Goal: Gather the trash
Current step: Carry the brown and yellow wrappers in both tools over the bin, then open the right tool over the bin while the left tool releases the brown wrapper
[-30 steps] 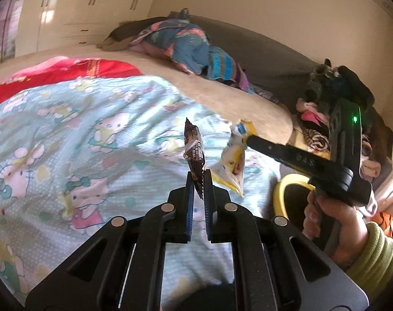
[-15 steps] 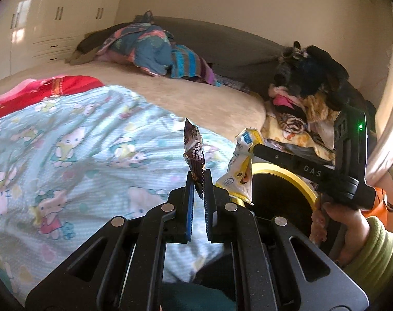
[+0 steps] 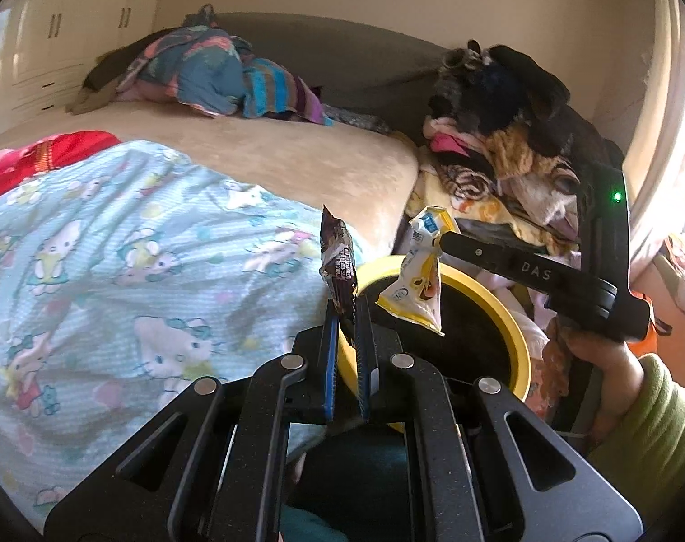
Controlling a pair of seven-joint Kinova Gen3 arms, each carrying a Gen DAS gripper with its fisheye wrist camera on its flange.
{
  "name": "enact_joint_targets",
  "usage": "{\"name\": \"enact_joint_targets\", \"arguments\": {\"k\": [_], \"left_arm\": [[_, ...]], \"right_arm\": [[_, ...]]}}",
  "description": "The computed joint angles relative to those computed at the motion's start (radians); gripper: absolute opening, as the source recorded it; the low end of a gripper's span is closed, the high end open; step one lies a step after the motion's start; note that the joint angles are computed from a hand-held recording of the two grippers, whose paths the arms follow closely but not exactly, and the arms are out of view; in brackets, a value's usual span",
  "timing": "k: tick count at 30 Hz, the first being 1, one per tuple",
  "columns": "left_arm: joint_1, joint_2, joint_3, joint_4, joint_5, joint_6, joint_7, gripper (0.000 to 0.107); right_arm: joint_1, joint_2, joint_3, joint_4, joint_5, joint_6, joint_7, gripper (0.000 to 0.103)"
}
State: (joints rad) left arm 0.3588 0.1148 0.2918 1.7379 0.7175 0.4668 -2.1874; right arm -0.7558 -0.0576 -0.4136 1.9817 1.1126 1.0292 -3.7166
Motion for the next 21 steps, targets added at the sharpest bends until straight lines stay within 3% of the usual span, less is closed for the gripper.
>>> {"name": "enact_joint_targets", "arguments": {"k": [14, 16, 18, 19, 21], "left_arm": [[0.091, 0.089, 0.029, -0.083, -0.182, 0.034, 0.149, 0.004], [0.111, 0.112, 0.03, -0.108, -0.22, 0.048, 0.183, 0.004], [0.144, 0.136, 0.022, -0.137, -0.277, 0.059, 0.236, 0.005], [0.155, 0.152, 0.022, -0.156, -0.3, 0.072, 0.255, 0.008], [0.18, 0.17, 0.015, -0.176, -0.346, 0.075, 0.296, 0.035]], "right_arm": [[0.074, -0.078, -0.021, 0.052, -0.199, -0.007, 0.082, 0.01], [0.078, -0.104, 0.005, 0.076, -0.228, -0.051, 0.088, 0.012], [0.118, -0.113, -0.018, 0.078, -0.271, -0.047, 0.105, 0.018], [0.126, -0.121, -0.019, 0.084, -0.281, -0.052, 0.104, 0.021], [0.149, -0.138, -0.035, 0.096, -0.295, -0.055, 0.09, 0.039]]}}
